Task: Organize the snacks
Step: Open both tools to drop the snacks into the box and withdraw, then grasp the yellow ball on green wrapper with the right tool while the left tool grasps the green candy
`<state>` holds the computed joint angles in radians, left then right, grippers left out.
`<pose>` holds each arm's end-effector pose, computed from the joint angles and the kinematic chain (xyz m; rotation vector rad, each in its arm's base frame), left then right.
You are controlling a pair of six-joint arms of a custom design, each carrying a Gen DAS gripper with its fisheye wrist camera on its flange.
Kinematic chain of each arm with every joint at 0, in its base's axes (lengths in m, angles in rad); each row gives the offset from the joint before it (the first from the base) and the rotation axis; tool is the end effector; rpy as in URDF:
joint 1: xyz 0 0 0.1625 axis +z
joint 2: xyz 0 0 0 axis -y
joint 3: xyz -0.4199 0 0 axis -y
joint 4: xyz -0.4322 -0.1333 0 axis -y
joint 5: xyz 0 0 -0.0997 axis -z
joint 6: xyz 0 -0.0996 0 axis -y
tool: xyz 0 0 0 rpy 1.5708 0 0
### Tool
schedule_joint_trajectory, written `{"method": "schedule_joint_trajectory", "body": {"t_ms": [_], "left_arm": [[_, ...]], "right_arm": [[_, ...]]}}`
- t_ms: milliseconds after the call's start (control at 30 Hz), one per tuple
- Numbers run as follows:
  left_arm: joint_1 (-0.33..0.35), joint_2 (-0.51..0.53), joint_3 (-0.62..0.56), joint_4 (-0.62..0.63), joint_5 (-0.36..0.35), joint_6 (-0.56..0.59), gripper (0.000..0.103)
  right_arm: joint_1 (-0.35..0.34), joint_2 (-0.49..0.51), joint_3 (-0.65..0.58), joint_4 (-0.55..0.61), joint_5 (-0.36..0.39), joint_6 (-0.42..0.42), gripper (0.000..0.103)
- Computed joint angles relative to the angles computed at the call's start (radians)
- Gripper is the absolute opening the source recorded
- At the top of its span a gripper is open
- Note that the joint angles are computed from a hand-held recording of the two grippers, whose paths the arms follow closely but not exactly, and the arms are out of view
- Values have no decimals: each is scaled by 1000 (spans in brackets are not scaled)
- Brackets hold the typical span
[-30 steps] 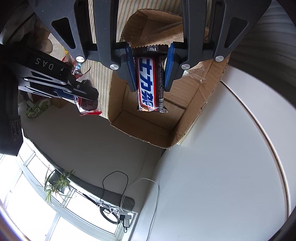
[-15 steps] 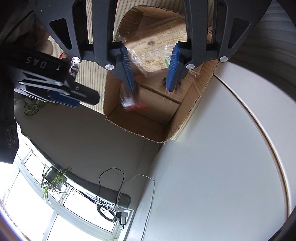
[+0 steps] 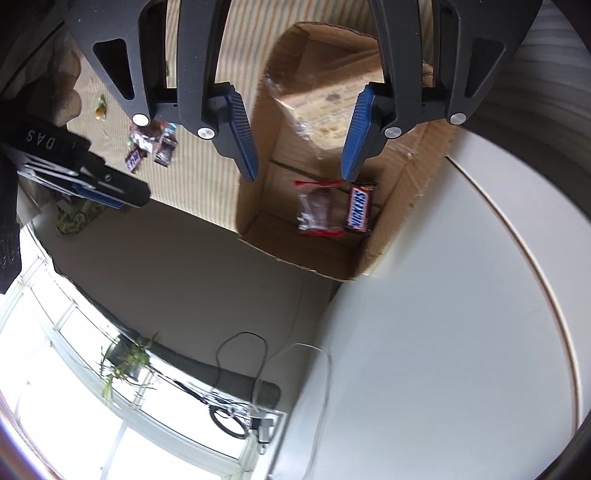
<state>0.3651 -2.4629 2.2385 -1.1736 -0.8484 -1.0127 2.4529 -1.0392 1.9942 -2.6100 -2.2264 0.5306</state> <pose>-0.0969 -0.2503 0.4315 0.3307 2.5453 -0.7687 0.4850 -0.3052 0.1014 0.4208 -2.5840 0.6617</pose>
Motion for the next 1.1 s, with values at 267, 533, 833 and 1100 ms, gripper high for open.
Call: {"method": "schedule_joint_trajectory", "body": {"t_ms": [267,533,833,1100], "left_arm": [[-72,6,49,-40,-86,22,46],[-122,3,132,-105,-190,4,46],[-155,11,226,-158,-279,-2,46],[-151,17,291,-187,-294,-47,46]], "right_arm": [[0,-213,160,90,-66,111,64],[-1,-456,327,282,-132,296,64],[-14,-729,490,566,-167,543,64],[-42,-838,569,637,-183,611,64]]}}
